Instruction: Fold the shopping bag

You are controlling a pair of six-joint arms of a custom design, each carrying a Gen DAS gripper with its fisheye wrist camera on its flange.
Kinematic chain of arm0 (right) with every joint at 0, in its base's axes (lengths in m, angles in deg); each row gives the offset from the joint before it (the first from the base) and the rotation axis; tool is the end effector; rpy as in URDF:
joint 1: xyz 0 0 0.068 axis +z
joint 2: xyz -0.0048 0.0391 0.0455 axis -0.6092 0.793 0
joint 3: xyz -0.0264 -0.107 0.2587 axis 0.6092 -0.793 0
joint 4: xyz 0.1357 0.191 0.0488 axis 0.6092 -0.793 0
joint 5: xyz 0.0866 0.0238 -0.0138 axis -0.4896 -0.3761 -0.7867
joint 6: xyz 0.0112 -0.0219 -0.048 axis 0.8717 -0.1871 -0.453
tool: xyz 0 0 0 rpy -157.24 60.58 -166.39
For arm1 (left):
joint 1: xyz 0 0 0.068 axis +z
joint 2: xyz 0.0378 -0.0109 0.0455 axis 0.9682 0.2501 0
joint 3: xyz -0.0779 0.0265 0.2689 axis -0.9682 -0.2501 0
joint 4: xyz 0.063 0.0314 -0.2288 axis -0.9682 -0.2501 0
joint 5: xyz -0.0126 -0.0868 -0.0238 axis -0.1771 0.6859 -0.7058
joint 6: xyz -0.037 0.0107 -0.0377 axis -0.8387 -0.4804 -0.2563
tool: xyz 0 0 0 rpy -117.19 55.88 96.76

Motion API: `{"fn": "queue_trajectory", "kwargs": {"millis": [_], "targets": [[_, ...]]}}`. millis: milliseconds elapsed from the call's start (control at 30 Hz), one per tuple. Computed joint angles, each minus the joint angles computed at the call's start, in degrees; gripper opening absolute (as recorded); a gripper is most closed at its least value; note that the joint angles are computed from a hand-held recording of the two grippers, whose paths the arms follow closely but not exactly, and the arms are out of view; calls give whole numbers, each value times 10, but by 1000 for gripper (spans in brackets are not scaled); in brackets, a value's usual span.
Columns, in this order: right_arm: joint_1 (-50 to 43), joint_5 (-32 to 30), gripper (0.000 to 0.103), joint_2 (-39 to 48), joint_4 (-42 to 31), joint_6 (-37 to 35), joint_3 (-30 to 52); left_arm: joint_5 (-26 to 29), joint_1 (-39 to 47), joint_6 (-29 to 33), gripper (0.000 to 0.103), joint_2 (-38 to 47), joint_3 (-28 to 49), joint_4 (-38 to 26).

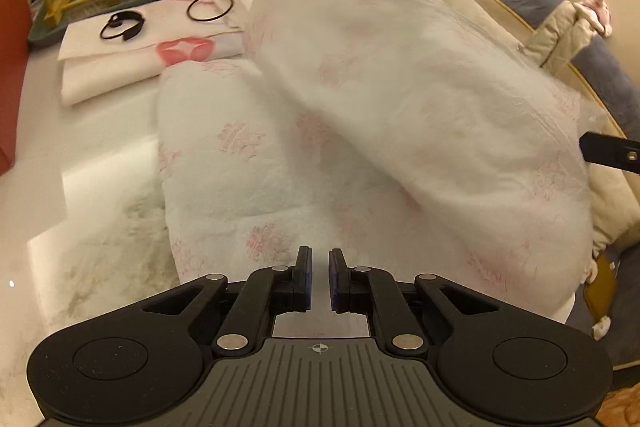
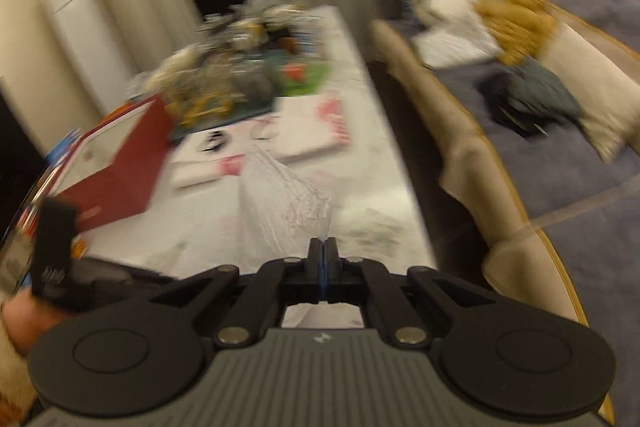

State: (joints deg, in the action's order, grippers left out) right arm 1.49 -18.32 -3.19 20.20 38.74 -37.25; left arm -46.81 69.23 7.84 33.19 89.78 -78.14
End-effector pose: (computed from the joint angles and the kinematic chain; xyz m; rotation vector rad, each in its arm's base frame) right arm 0.1631 0.1133 0.1982 0.4960 2.3317 0.2434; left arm 0.3511 -0.0521 0.1269 0.7057 2.5668 -0.4480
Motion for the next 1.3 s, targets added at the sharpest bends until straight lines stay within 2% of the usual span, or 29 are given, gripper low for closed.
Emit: {"fn": "queue_trajectory", "kwargs": {"millis": [100, 200, 300, 467, 533, 700, 833, 933, 1000, 1100, 1200, 1300], "targets": [[-66, -42, 0, -21, -42, 92, -38, -16, -6, 0, 8, -18, -23, 15], [-127, -98, 0, -13, -38, 132, -69, -40, -2, -7, 8, -44, -62, 39], [-126, -117, 1, 15, -3, 106, -75, -71, 16, 17, 8, -75, -113, 77], [-101, -149, 4, 109, 55, 11, -26, -58, 104, 43, 8, -112, -160, 75], [-96, -167, 8, 149, 66, -15, -4, -40, 143, 65, 8, -113, -168, 75], [-107, -204, 23, 208, 52, -20, 34, -5, 216, 135, 8, -110, -167, 58], [-101, -153, 29, 185, 14, -17, 50, 5, 250, 159, 8, -113, -156, 28], [-52, -65, 34, 151, 28, -87, 44, 32, 265, 139, 8, -128, -150, 10], [-21, -51, 51, 135, 79, -161, 30, 53, 265, 122, 8, -136, -144, 0], [5, -121, 55, 167, 128, -267, 51, 53, 229, 111, 8, -140, -138, -7], [28, -184, 57, 255, 105, -356, 125, 1, 171, 95, 8, -125, -134, -2], [50, -188, 57, 337, 75, -413, 189, -30, 142, 83, 8, -106, -130, -5]]}}
